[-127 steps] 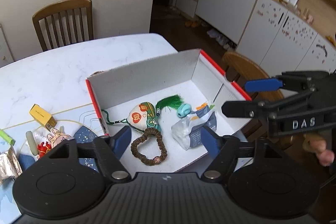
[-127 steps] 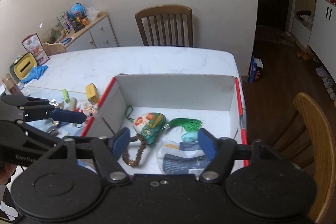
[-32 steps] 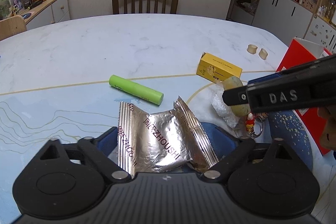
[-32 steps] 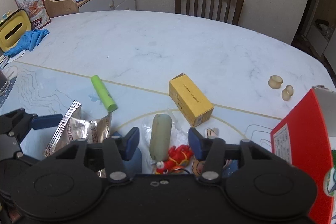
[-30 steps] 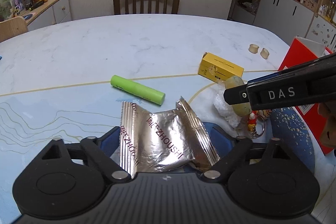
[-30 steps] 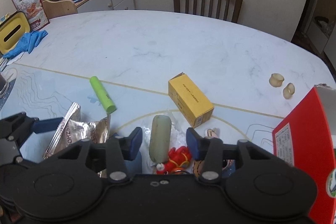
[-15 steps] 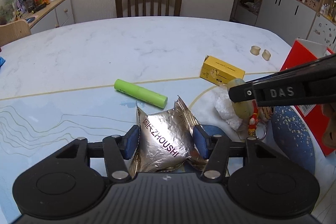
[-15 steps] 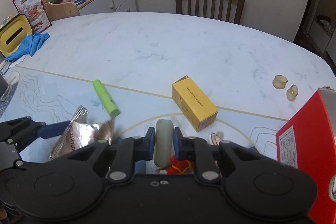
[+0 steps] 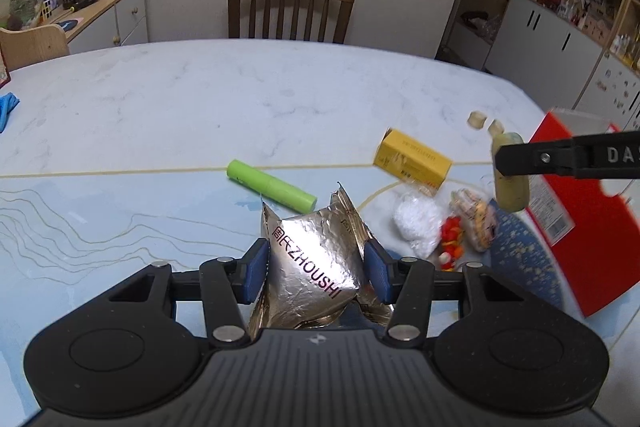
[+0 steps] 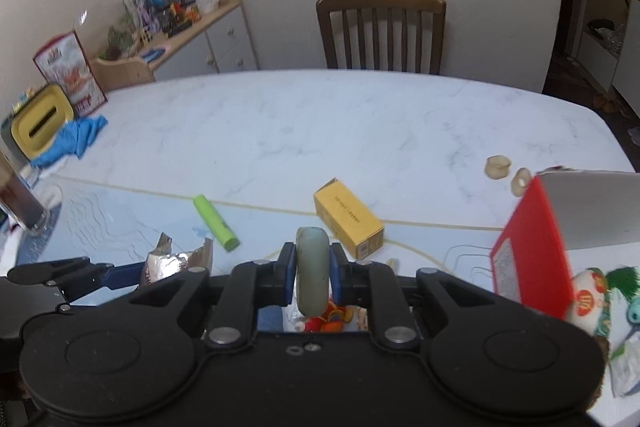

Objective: Organize objects
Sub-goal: 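Grasp the foil wrapper with the left tool while the right tool grasps the pale green cylinder, then carry the foil wrapper and green cylinder over the shoebox with both tools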

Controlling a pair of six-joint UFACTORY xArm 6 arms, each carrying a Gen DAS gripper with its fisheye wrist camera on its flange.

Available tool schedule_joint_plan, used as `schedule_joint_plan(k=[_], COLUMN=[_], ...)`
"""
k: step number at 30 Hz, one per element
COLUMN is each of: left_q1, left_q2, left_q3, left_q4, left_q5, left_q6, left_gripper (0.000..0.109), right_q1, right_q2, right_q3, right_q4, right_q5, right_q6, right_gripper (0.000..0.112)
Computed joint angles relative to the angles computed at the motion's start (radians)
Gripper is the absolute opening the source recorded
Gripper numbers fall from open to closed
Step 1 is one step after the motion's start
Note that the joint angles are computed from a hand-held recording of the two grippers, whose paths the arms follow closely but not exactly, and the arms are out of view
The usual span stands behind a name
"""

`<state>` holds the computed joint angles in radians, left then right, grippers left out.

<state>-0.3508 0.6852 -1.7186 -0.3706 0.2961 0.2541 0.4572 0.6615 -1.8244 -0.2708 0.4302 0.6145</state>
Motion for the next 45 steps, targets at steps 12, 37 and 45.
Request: schedule_joint_plan(k=[12,37,45], left_q1=[-0.043,-0.267,-0.327], left_q2=[-0.165,-0.106,0.083], left_q3=[0.1,-0.103,-0.405], left_q4=[-0.118,0.075,0.155], left_q5=[0.02,0.13,0.286], left_q6=[0.1,-0.079,-0.154], left_gripper=[0.051,0.051,0.052], right_q1=[-0.022,-0.243,-0.307], right_q2=[-0.262,-0.722,-0.749], right_q3=[0.29,0.83,0.856], right_q4=[0.032,0.174,0.372], right_q5=[-0.1,-0.198,-0.134], right_q6=[-0.017,-0.208,-0.449], right_gripper=[0.016,0.016,0.016])
